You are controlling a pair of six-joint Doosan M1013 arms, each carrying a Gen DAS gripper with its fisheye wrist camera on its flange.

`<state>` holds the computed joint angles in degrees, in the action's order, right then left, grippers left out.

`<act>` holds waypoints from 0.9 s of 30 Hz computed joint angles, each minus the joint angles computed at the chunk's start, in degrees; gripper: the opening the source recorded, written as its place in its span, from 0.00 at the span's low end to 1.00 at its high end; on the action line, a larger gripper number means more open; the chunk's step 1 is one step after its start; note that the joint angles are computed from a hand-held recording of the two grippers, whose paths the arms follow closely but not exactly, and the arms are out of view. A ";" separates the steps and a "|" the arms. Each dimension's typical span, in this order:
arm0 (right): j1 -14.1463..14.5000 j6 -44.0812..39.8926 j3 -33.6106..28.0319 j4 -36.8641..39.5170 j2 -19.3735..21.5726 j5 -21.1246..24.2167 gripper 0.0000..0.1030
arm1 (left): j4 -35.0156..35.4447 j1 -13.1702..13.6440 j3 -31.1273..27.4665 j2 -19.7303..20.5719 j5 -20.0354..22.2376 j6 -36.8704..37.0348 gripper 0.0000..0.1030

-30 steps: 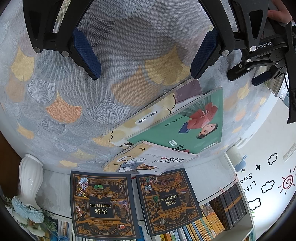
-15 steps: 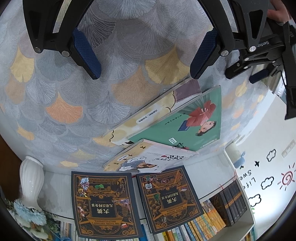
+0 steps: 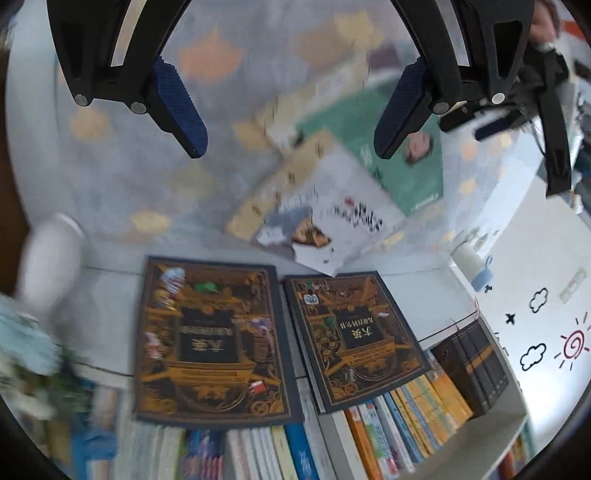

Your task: Organize books

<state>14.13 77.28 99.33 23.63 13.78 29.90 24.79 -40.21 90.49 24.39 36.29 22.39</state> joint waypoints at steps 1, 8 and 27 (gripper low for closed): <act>-0.59 -1.82 -1.92 1.40 1.73 1.44 0.88 | -0.30 0.20 -1.31 1.18 -0.05 0.98 0.99; -2.46 -0.90 -13.95 1.63 13.24 7.16 0.83 | -7.95 0.76 -7.57 6.27 -0.50 14.54 0.97; 1.21 -9.98 -10.63 1.86 11.04 21.62 0.76 | -8.92 -1.67 -4.28 4.02 -1.26 28.82 0.99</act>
<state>15.33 67.31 88.71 25.49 24.82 51.52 15.87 -41.88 86.21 28.40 35.03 51.21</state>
